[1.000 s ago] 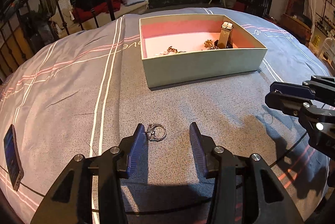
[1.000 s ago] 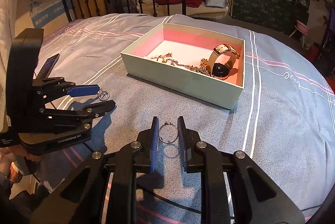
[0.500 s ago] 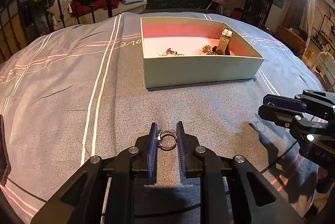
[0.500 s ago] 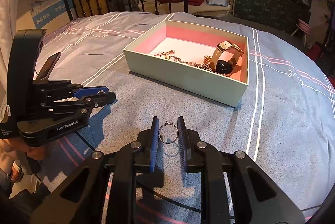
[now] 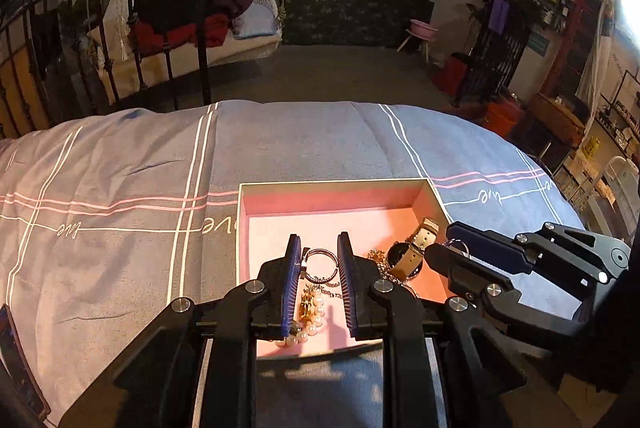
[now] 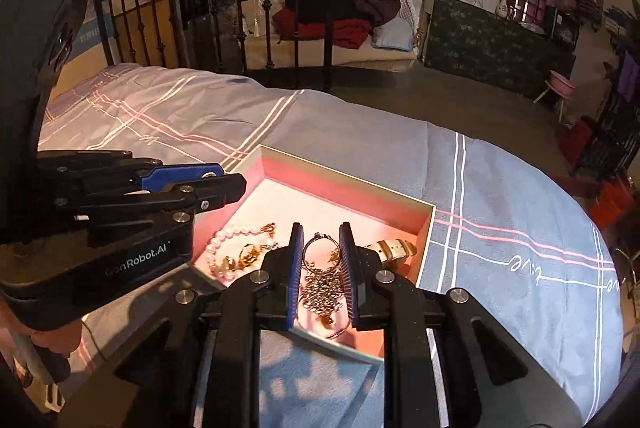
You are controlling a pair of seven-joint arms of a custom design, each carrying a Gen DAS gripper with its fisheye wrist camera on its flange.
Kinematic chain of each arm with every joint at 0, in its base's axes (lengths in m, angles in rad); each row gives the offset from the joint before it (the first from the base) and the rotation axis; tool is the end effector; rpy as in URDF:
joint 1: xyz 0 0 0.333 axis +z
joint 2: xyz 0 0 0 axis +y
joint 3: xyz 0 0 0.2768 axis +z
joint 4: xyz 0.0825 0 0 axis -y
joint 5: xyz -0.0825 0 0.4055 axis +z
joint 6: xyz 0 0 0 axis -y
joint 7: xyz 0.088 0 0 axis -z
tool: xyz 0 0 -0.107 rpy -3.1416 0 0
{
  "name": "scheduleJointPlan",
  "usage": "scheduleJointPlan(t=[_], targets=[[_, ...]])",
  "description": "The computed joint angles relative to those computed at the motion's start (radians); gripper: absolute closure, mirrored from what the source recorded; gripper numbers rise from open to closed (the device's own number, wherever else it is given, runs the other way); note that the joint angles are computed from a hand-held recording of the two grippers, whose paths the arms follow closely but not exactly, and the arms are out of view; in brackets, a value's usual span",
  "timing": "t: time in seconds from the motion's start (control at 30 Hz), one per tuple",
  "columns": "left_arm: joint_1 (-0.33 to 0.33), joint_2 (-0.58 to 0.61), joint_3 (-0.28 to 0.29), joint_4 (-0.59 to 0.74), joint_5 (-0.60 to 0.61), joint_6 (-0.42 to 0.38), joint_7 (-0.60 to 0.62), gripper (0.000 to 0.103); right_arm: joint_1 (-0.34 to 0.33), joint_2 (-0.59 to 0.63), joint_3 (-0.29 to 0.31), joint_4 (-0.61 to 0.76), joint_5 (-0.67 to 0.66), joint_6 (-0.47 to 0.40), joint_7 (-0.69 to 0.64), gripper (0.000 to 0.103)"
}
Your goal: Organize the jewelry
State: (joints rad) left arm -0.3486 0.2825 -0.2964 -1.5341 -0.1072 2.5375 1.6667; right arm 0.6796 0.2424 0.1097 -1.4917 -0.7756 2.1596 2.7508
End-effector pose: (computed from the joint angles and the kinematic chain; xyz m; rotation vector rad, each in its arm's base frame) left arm 0.5782 -0.4022 0.5423 -1.2397 2.4486 -1.0327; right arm 0.5086 0.4615 0.5477 -1.6730 1.8434 -0.7972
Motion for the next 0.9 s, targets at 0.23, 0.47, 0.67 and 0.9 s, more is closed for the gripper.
scheduleJointPlan(t=[0.23,0.47,0.67,0.9], targets=[[-0.038,0.122,0.020,0.169,0.078,-0.157,-0.067,0.075,-0.021,0.035,-0.013,0.013,0.088,0.001,-0.061,0.083],[-0.031,-0.012,0.033,-0.021,0.127,-0.021,-0.101,0.010,0.003,-0.056,0.008,-0.122,0.016,0.012,0.069,0.013],[0.008,-0.281,-0.006,-0.422,-0.024,0.442,0.006,0.006,0.111,-0.115,0.083,-0.188,-0.395,-0.269,0.386,0.006],[0.089,-0.466,-0.093,-0.649,0.081,0.752,-0.075,0.006,0.200,-0.107,0.140,-0.195,-0.589,-0.515,0.439,0.006]])
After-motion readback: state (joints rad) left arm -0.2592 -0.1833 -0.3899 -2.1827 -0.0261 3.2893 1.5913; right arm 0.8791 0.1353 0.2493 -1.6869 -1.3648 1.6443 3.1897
